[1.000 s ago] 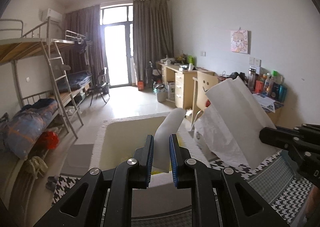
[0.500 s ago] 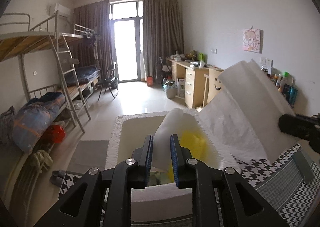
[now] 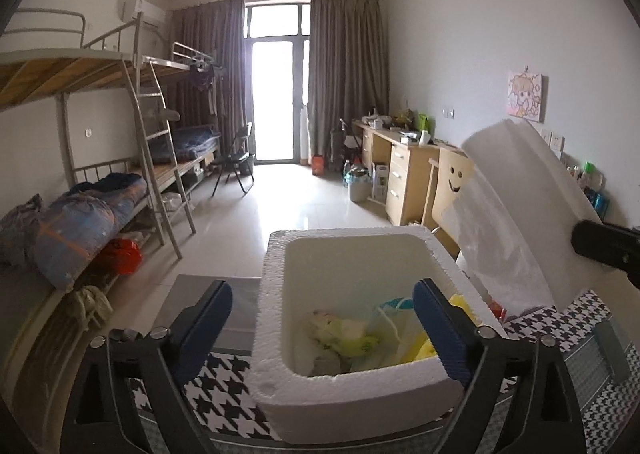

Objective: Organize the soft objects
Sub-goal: 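Lower the white foam roll into the white foam box and open the left tool, then lower the white tissue into the white foam box and open the right tool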

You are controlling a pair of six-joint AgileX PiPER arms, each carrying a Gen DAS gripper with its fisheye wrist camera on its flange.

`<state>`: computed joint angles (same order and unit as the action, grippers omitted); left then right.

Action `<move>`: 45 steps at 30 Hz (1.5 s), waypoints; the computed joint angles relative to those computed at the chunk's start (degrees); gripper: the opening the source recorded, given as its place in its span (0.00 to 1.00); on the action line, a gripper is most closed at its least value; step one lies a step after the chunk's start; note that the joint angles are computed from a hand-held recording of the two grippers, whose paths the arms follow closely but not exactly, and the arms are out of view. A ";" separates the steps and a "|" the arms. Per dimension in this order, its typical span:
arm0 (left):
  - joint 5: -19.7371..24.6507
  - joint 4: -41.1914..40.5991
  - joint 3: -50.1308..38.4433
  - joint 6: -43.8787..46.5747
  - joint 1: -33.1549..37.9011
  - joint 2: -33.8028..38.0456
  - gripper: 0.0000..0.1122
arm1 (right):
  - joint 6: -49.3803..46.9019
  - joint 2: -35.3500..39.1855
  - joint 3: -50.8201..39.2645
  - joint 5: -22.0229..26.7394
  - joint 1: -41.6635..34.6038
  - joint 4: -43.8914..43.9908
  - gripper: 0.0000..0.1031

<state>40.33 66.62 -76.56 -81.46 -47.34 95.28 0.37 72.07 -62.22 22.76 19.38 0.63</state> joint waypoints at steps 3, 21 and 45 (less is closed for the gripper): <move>0.61 0.71 0.99 -1.22 -0.40 -0.89 0.90 | 0.27 0.81 -1.24 0.17 0.63 -0.41 0.06; 0.03 2.97 7.88 -4.66 0.88 -5.17 0.91 | -7.13 11.70 -8.72 0.50 2.12 7.60 0.06; 2.55 5.46 12.63 -8.83 -2.59 -9.98 0.91 | -2.61 7.57 -4.47 2.96 2.26 7.04 0.64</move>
